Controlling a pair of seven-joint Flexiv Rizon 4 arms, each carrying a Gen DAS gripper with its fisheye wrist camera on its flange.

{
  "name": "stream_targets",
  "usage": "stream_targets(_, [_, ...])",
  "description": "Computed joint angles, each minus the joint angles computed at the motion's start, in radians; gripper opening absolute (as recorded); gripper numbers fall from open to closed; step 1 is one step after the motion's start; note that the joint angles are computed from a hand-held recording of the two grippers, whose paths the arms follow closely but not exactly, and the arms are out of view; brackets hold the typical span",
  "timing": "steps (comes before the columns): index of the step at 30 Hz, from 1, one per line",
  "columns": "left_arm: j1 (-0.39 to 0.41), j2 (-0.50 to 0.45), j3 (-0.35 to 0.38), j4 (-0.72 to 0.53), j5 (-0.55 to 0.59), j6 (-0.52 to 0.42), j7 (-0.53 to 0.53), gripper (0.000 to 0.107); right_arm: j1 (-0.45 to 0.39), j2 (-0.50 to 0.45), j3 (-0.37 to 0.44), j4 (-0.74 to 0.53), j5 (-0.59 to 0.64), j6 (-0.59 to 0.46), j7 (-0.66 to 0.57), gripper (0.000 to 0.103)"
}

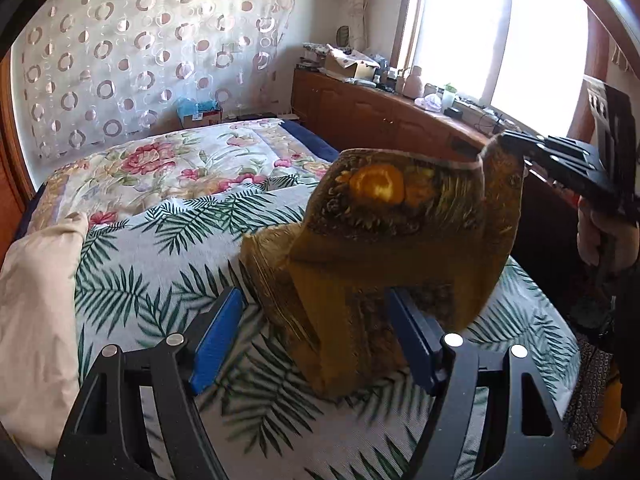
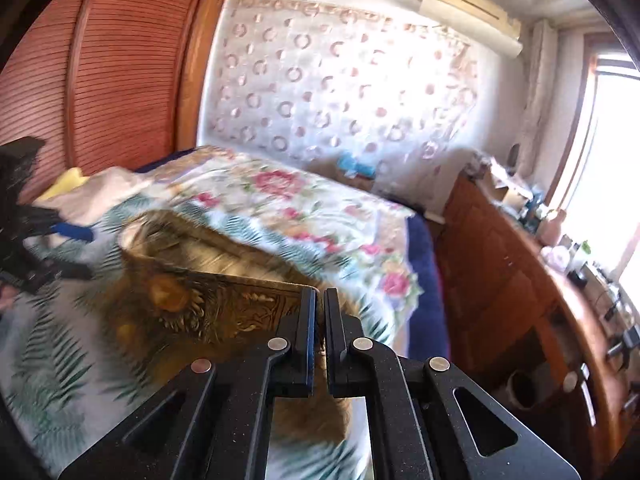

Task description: Fold small clothes

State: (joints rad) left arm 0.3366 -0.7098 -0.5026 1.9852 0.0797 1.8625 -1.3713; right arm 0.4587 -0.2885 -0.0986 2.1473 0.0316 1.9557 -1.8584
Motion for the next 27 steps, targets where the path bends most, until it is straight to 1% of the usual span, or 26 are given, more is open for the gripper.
stream_targets(2, [-0.02,-0.021,0.019,-0.052,-0.021,-0.042,0.013,0.076,-0.033,-0.064,0.016,-0.073,-0.024,-0.03,0.04,0.004])
stream_targets(3, [-0.017,-0.035,0.011,-0.073,-0.03,-0.058,0.023,0.076,-0.06,-0.095,0.035,-0.105,-0.046,-0.046,0.064,0.004])
stream_targets(4, [-0.009,-0.047,-0.002,-0.089,-0.036,-0.071,0.035,0.076,-0.098,-0.123,0.066,-0.135,-0.074,-0.063,0.092,0.004])
stream_targets(6, [0.014,-0.083,-0.044,-0.133,-0.046,-0.103,0.073,0.076,-0.122,-0.164,0.083,-0.174,-0.112,-0.076,0.131,0.004])
stream_targets(7, [0.013,-0.098,-0.05,-0.158,-0.061,-0.124,0.088,0.076,-0.14,-0.18,0.098,-0.193,-0.132,-0.084,0.149,0.004])
stream_targets(8, [0.013,-0.112,-0.059,-0.18,-0.076,-0.146,0.106,0.076,-0.169,-0.188,0.123,-0.205,-0.157,-0.093,0.167,0.004])
stream_targets(10, [0.034,-0.152,-0.105,-0.225,-0.105,-0.198,0.153,0.076,-0.217,-0.2,0.162,-0.244,-0.207,-0.135,0.201,0.004])
stream_targets(11, [0.047,-0.173,-0.131,-0.245,-0.118,-0.223,0.178,0.075,-0.223,-0.205,0.162,-0.254,-0.224,-0.147,0.212,0.004])
stream_targets(12, [0.052,-0.188,-0.15,-0.258,-0.129,-0.239,0.201,0.072,-0.233,-0.204,0.166,-0.263,-0.239,-0.164,0.224,0.004])
stream_targets(13, [0.061,-0.204,-0.17,-0.27,-0.139,-0.249,0.225,0.047,-0.242,-0.197,0.173,-0.26,-0.25,-0.174,0.234,0.004])
stream_targets(14, [0.062,-0.21,-0.176,-0.278,-0.152,-0.26,0.242,0.014,-0.267,-0.195,0.198,-0.266,-0.263,-0.192,0.244,0.004])
stream_targets(15, [0.049,-0.207,-0.161,-0.285,-0.171,-0.264,0.243,0.005,-0.306,-0.197,0.239,-0.275,-0.275,-0.21,0.254,0.004])
stream_targets(17, [0.031,-0.201,-0.141,-0.285,-0.199,-0.24,0.25,0.003,-0.356,-0.186,0.295,-0.273,-0.283,-0.225,0.268,0.004])
stream_targets(18, [0.017,-0.196,-0.122,-0.284,-0.216,-0.224,0.248,0.003,-0.355,-0.18,0.291,-0.27,-0.283,-0.223,0.278,0.004])
stream_targets(19, [-0.001,-0.186,-0.096,-0.283,-0.232,-0.216,0.24,0.003,-0.335,-0.169,0.265,-0.258,-0.279,-0.213,0.292,0.005])
stream_targets(20, [0.001,-0.185,-0.096,-0.279,-0.241,-0.207,0.241,0.003,-0.327,-0.16,0.252,-0.251,-0.278,-0.21,0.303,0.01])
stream_targets(21, [0.01,-0.185,-0.104,-0.273,-0.245,-0.202,0.244,0.003,-0.318,-0.147,0.239,-0.238,-0.274,-0.203,0.316,0.021])
stream_targets(22, [0.004,-0.181,-0.093,-0.272,-0.25,-0.202,0.242,0.003,-0.338,-0.14,0.258,-0.229,-0.275,-0.199,0.321,0.034])
stream_targets(23, [-0.005,-0.176,-0.077,-0.272,-0.257,-0.202,0.238,0.003,-0.376,-0.131,0.298,-0.216,-0.282,-0.194,0.32,0.039])
stream_targets(25, [-0.003,-0.17,-0.072,-0.259,-0.265,-0.196,0.232,0.003,-0.434,-0.112,0.355,-0.187,-0.293,-0.182,0.322,0.053])
stream_targets(27, [-0.013,-0.168,-0.056,-0.255,-0.264,-0.184,0.229,0.003,-0.487,-0.112,0.408,-0.172,-0.309,-0.194,0.333,0.06])
